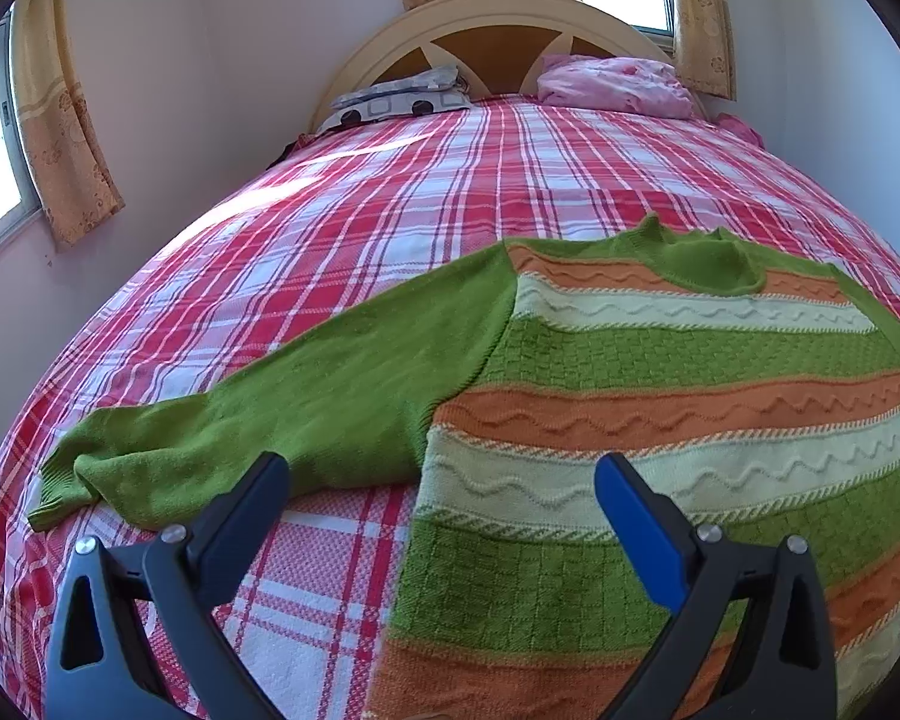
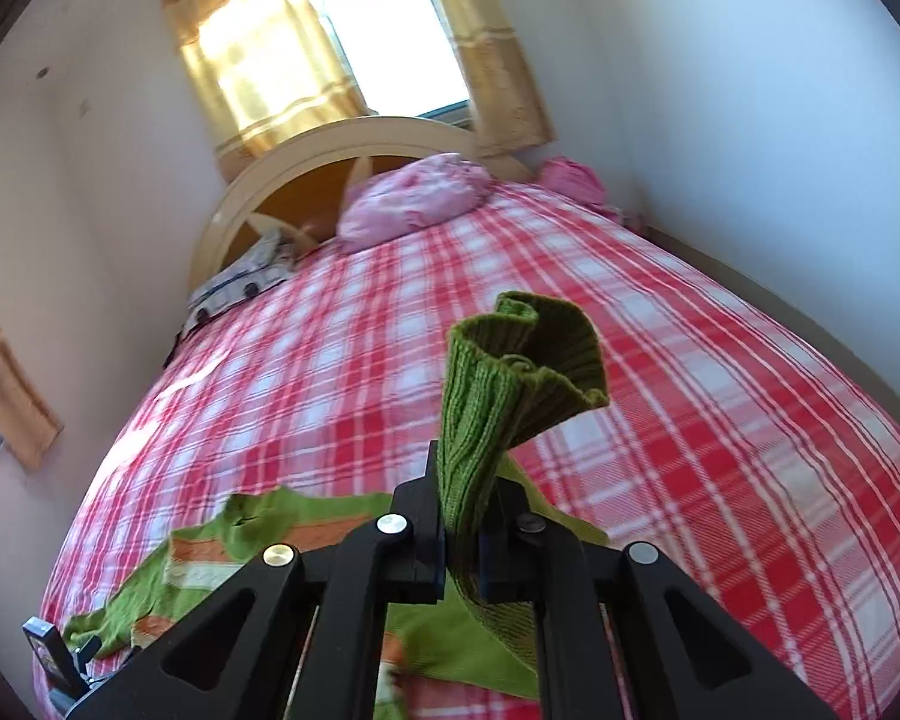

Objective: Fold small clothes
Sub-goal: 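Lift the sleeve with the right gripper and fold it across the sweater body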

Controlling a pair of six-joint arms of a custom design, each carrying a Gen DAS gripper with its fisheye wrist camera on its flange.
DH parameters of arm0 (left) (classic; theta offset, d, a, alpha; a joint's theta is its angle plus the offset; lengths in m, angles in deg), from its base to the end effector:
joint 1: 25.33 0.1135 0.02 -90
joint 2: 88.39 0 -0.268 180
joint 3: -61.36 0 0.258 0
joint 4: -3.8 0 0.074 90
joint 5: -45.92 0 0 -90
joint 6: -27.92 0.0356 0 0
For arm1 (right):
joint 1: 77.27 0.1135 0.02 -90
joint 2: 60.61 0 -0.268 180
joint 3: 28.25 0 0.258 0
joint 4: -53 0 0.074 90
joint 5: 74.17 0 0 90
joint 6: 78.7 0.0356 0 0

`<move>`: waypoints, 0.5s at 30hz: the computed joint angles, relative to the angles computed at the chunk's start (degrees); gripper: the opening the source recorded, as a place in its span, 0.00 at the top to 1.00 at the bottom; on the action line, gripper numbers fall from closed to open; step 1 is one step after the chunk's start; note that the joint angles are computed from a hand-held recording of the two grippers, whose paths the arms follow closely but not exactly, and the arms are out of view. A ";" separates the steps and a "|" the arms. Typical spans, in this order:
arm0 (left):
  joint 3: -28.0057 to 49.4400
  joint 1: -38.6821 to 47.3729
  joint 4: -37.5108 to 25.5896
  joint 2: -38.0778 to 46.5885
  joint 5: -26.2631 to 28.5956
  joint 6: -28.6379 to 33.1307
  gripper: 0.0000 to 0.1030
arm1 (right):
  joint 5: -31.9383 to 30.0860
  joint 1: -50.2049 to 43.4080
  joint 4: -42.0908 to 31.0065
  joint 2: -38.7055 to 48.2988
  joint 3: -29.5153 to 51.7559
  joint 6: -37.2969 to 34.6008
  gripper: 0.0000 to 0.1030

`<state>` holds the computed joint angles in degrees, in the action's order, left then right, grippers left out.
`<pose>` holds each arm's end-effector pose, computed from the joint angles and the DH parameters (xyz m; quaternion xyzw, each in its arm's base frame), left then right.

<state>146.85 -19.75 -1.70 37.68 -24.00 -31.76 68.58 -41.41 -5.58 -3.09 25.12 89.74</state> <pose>0.4473 0.0314 0.0849 0.2593 0.8781 -0.0403 0.4001 0.1602 0.0808 0.2360 0.4137 0.7732 -0.0568 0.4773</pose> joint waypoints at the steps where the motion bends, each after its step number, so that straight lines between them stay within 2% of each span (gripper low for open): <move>1: 0.24 0.19 -0.04 0.17 0.03 0.03 0.00 | -0.42 -0.38 2.60 2.34 1.55 -2.58 0.94; 8: 2.38 1.71 -1.23 1.65 0.94 0.09 0.00 | -4.13 -2.70 16.09 15.38 9.99 -15.13 0.94; 15: 4.09 3.36 -2.48 2.55 2.07 0.21 0.00 | -8.56 -3.54 25.40 29.39 19.86 -24.85 0.94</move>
<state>150.94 -16.39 -4.18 40.23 -21.93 -31.55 60.02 -44.94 19.82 26.30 44.97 64.89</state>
